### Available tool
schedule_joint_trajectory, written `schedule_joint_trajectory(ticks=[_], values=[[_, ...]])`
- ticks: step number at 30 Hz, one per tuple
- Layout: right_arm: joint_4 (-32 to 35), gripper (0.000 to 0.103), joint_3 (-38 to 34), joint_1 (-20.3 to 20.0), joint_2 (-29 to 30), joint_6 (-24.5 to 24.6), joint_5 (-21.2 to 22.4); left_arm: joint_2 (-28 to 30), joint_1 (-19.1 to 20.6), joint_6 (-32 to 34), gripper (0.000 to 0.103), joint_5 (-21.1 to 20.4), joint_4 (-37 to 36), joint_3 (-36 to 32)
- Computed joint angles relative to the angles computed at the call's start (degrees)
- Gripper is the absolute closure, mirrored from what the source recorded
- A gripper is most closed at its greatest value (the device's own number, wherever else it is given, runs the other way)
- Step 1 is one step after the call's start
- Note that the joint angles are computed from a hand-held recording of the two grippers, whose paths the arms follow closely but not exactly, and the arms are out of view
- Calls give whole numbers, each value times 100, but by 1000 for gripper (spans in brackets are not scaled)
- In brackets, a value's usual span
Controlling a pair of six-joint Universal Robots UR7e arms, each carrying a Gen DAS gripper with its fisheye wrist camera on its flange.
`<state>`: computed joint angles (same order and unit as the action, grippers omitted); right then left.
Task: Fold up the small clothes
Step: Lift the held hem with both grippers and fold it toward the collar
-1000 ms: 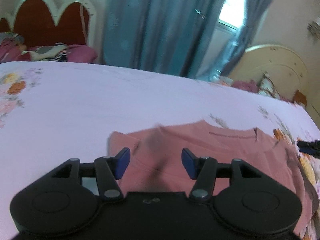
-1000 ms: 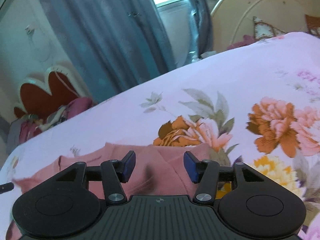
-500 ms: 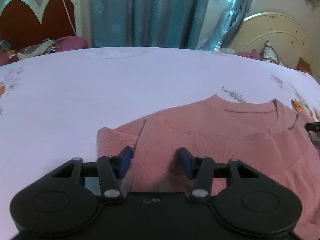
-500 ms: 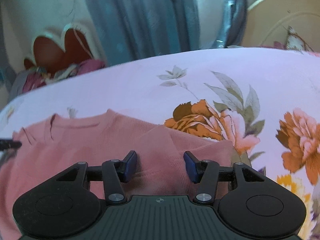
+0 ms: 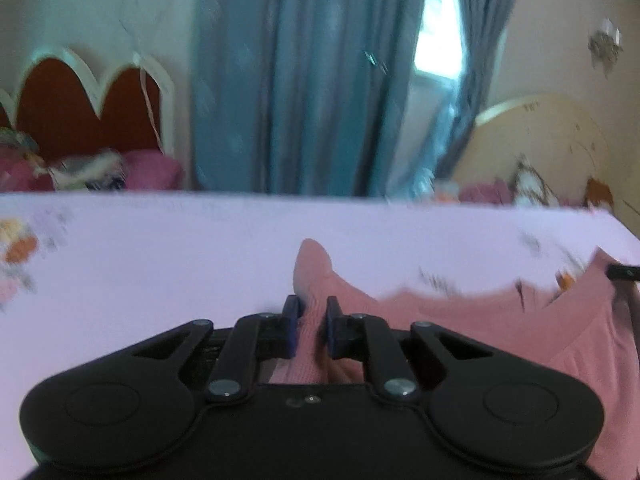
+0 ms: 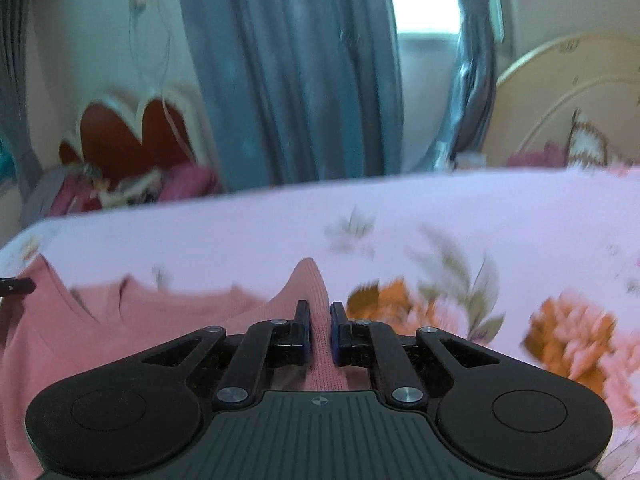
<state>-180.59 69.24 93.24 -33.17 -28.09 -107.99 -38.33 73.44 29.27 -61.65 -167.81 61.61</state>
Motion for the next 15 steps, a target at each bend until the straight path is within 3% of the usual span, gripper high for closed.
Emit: schedule_joint_trajectory(ticks=[2, 8, 13, 15], values=[[-225, 94, -100, 9, 130, 74, -189, 198, -12, -49, 91, 187, -227, -211], [380, 94, -671, -20, 610, 387, -999, 703, -33, 381, 94, 1011, -314, -513], [-132, 94, -691, -32, 754, 164, -988, 805, -26, 404, 94, 1263, -394, -555], [173, 94, -854, -21, 859, 140, -1302, 868, -21, 514, 93, 1475, -258, -596]])
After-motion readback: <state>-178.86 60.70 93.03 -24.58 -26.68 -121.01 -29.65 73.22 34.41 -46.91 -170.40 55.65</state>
